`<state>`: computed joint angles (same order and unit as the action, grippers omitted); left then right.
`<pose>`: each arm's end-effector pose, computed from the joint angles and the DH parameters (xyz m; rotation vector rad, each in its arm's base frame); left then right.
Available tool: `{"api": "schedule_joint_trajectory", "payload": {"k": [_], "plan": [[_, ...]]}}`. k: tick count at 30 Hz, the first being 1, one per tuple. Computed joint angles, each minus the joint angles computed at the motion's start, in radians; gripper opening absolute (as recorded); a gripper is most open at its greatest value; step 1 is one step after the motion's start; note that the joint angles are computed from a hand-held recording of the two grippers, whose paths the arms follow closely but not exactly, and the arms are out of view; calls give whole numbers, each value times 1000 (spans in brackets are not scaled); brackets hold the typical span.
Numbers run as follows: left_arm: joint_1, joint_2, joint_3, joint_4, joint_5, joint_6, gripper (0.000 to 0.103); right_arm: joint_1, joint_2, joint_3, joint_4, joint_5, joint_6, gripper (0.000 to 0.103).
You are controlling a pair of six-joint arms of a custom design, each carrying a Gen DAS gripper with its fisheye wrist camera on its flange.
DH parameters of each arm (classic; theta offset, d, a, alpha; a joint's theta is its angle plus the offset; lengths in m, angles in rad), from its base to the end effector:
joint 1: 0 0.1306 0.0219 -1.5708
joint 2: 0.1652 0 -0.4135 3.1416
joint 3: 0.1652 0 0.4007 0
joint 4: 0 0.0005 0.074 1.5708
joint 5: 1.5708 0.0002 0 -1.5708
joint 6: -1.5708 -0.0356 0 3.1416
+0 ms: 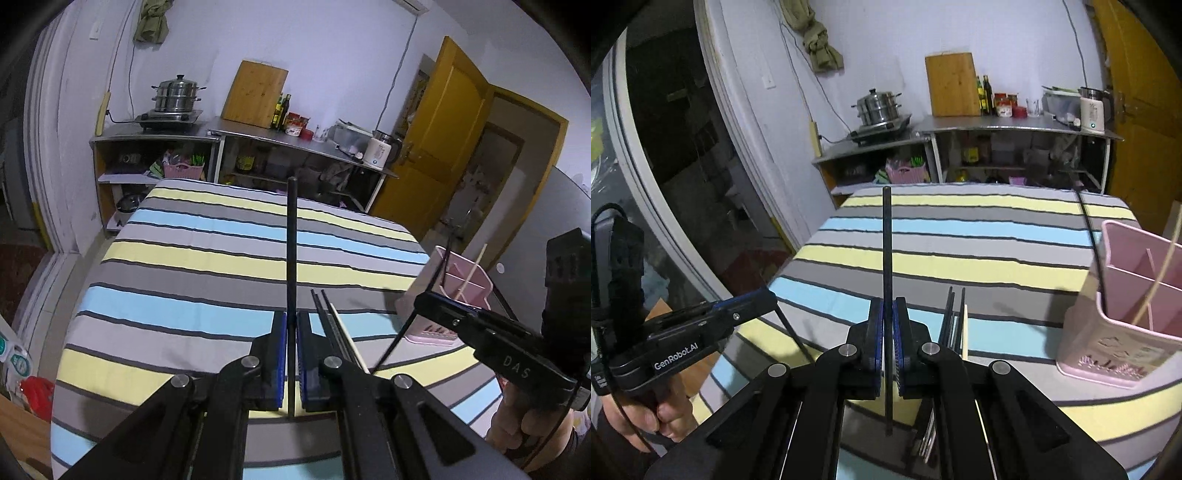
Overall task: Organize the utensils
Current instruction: 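Grasp a black chopstick with the right tool while the left tool lifts its chopstick toward the holder, then carry both black chopsticks over the pink holder and open both tools to drop them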
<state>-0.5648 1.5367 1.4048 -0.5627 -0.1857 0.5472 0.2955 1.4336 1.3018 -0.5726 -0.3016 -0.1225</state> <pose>0.4736 -0.2929 0.4179 -0.0793 2.2785 -0.3830 0.4877 0.1590 0.4212 -0.3588 2.2714 0.5611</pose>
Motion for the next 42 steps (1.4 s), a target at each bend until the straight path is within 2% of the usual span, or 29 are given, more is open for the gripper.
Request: {"api": "schedule_joint_trajectory", "payload": {"k": [6, 16, 26, 33, 42], "plan": [[-30, -24, -7, -7, -9, -7, 5, -18, -65, -49, 15, 0, -15, 5], [-63, -58, -33, 6, 23, -3, 5, -48, -154, -119, 29, 0, -35, 5], [-105, -26, 20, 1, 67, -14, 5, -101, -216, -163, 20, 15, -43, 5], [-104, 77, 163, -33, 117, -41, 5, -193, -215, -159, 30, 6, -56, 5], [-102, 272, 505, -115, 148, -113, 5, -314, -169, -54, 64, 8, -62, 5]]}}
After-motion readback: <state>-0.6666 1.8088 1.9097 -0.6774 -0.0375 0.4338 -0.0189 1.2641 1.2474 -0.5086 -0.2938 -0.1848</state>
